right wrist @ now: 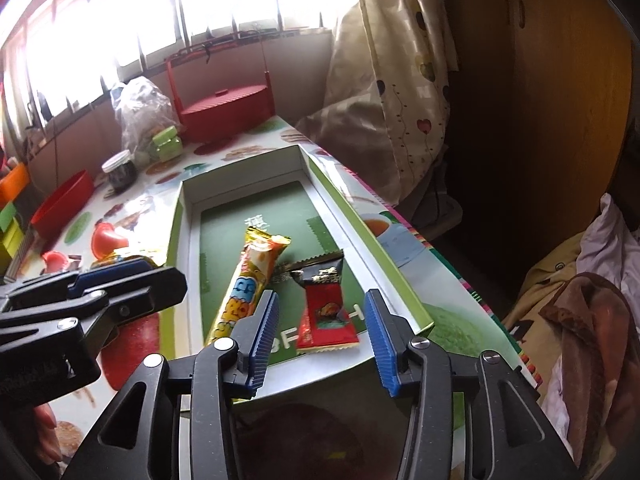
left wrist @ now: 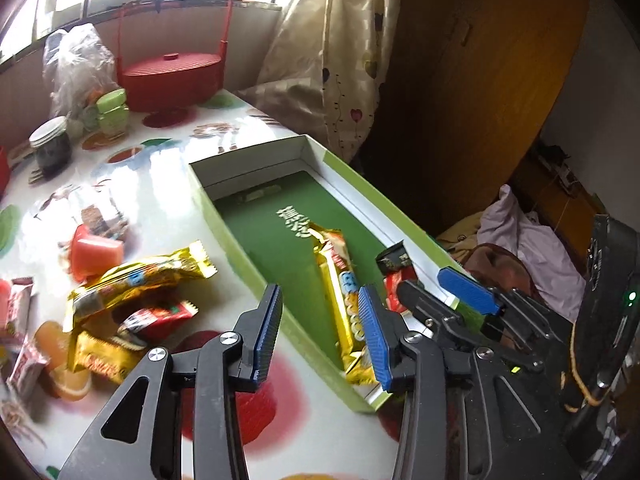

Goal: Organize snacks
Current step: 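Lower both snacks into the box and open both tools, then move both open tools back over the snack pile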

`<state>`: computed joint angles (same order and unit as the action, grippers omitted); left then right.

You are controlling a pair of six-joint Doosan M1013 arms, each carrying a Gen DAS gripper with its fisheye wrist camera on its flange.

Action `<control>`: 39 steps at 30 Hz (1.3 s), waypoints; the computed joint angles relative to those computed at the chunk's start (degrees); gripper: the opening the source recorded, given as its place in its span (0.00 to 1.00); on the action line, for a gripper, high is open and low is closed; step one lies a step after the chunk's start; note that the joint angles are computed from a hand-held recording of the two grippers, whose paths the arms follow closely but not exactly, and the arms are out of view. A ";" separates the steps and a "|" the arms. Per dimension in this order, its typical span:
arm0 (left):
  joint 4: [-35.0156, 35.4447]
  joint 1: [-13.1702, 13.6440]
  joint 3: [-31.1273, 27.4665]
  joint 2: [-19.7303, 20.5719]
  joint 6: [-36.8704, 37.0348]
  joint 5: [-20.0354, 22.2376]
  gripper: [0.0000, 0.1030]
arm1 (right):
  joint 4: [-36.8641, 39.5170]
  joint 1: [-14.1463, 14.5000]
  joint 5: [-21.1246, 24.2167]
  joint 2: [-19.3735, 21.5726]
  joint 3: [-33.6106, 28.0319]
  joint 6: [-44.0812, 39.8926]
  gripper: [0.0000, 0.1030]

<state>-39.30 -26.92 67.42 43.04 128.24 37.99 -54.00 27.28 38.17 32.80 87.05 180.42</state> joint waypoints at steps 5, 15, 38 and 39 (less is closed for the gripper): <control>-0.57 0.55 2.21 -1.36 0.91 -3.05 0.40 | -2.17 0.72 -0.90 -0.34 0.19 2.11 0.43; -0.12 1.75 6.12 -3.84 0.90 -8.42 0.40 | -4.70 1.91 -2.48 -0.49 -0.36 2.72 0.44; 9.04 6.29 8.79 -4.72 -13.75 -14.02 0.40 | 5.89 2.62 -13.32 4.09 -7.71 -17.99 0.44; 9.54 6.52 8.78 -4.66 -14.53 -14.12 0.40 | 7.57 2.61 -13.31 4.46 -8.29 -19.84 0.44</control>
